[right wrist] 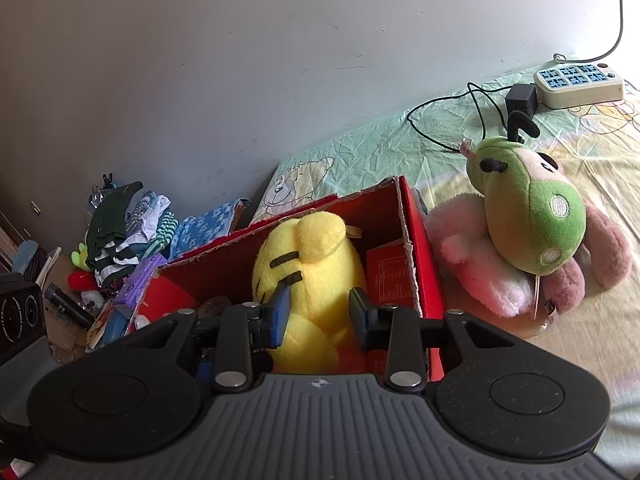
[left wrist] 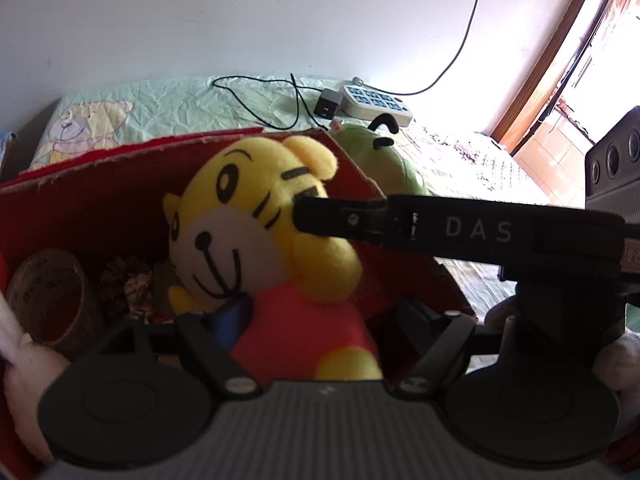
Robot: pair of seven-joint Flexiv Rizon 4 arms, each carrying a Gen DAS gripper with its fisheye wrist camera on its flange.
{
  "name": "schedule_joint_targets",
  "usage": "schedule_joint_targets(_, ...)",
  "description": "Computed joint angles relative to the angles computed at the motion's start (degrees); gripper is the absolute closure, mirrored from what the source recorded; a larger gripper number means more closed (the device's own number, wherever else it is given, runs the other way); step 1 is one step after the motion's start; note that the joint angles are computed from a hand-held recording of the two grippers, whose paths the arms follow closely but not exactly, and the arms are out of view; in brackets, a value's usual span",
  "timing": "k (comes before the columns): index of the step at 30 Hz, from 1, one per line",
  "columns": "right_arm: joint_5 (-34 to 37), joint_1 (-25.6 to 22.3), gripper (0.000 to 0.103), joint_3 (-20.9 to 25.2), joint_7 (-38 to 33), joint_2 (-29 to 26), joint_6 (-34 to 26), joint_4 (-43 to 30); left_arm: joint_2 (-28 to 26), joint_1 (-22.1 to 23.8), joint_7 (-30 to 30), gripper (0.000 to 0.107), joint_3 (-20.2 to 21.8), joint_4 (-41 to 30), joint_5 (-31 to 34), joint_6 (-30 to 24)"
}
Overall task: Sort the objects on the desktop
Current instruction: 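Lower the yellow tiger plush into the red box, then open the right gripper to release the tiger plush in the box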
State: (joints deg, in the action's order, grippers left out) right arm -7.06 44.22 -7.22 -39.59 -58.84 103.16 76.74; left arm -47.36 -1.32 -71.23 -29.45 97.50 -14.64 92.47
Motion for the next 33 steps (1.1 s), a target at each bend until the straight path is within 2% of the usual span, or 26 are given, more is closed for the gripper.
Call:
schedule_joint_targets(1, -0.5, -0.3, 0.068, 0.5, -0.4, 0.0, 0.1, -0.1, 0.0, 0.2, 0.0, 0.027, -0.2, 0.1, 0.0, 0.1)
schedule_joint_targets(5, -0.4, 2.0, 0.066, -2.8, -0.6, 0.0, -1.5, -0.3, 0.1, 0.3, -0.3, 0.026, -0.1, 0.5, 0.1, 0.3)
schedule_joint_targets(8, -0.5, 0.9, 0.064, -1.5, -0.3, 0.0, -1.2, -0.4, 0.2, 0.0, -0.7, 0.026, 0.3, 0.6, 0.2, 0.5)
schedule_joint_targets(11, 1.1, 2.6, 0.064, -4.0, 0.1, 0.4, 0.3, 0.9, 0.6, -0.5, -1.6, 0.026, 1.0, 0.7, -0.1, 0.4)
schedule_joint_targets(17, 2.3, 3.8, 0.064, -5.5, 0.1, 0.9, 0.1, 1.8, 1.4, -3.3, -3.4, 0.026, 4.9, -0.1, -0.8, -1.0)
schedule_joint_targets(33, 5.1, 7.4, 0.064, -9.8, 0.8, 2.4, 0.4, 5.1, 3.7, -14.0, -10.9, 0.026, 19.1, -2.3, -0.9, -5.2)
